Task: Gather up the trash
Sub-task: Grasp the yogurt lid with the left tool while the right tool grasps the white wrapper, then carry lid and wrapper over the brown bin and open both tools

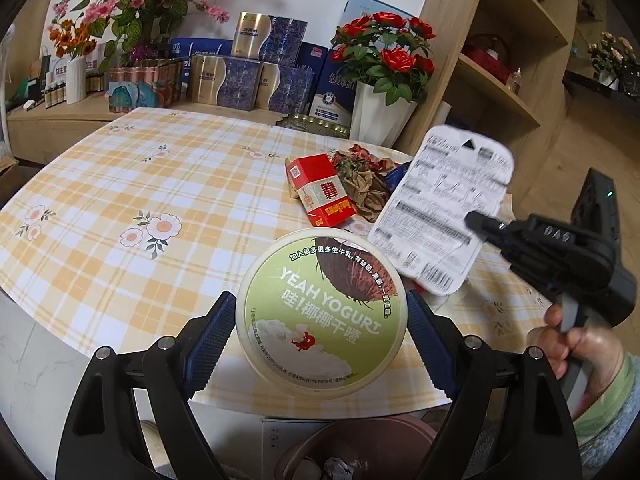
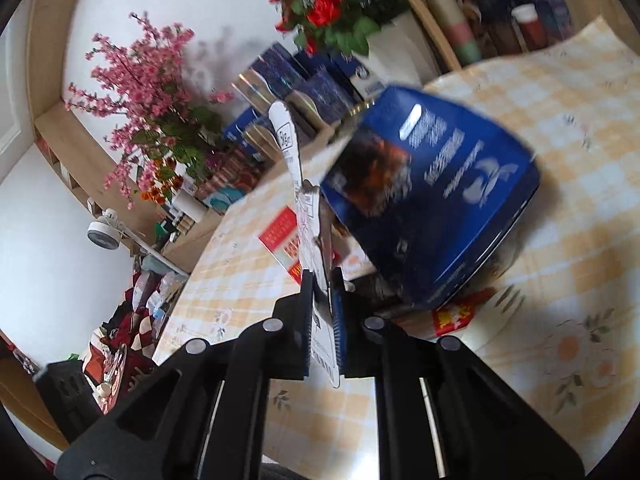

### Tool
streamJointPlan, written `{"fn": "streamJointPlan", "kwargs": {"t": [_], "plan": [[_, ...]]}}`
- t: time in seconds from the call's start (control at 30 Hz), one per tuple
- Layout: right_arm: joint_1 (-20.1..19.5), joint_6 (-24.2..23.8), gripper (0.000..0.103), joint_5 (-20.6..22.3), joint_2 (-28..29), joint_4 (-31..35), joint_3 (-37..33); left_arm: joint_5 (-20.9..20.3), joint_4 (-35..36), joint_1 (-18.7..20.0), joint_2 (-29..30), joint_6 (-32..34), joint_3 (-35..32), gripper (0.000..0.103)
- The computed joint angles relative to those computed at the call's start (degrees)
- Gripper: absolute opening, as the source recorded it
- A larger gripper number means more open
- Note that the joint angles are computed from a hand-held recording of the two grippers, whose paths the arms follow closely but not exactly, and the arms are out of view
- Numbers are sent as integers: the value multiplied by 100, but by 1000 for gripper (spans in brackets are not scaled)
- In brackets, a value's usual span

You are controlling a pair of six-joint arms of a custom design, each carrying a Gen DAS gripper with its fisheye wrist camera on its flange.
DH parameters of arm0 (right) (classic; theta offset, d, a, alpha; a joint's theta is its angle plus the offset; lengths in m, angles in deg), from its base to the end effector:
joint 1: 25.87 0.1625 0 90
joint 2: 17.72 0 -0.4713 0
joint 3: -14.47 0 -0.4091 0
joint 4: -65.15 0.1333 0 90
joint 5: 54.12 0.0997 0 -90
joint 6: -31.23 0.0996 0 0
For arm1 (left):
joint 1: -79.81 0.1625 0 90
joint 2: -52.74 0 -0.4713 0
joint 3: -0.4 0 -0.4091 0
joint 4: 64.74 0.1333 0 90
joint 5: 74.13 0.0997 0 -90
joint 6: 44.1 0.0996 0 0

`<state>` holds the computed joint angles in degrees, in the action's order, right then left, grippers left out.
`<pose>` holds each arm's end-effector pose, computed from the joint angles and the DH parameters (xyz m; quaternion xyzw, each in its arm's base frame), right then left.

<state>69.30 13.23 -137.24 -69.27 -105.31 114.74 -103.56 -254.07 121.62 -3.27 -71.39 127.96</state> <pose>0.2077 -0.6838 0.1925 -0.2089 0.9373 -0.2777 0.0269 -0.2289 -0.5000 0.1684 0.0330 0.8463 -0.4636 0.2603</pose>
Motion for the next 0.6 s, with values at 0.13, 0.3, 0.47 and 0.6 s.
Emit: {"fn": "streamJointPlan", "kwargs": {"t": [0.13,0.3,0.47,0.6], "plan": [[-33,-121,13,85,-337,-125,241,83,123,-188,-74,-124,74,82],[-98,-387,13,67,-786,-263,621,167,379,-424,-173,-357,170,82],[-210,-765,13,-14,-1267,-203,1051,268,694,-717,-268,-651,307,82],[-326,-1057,13,-114,-1654,2,1418,276,740,-912,-274,-941,451,82]]}}
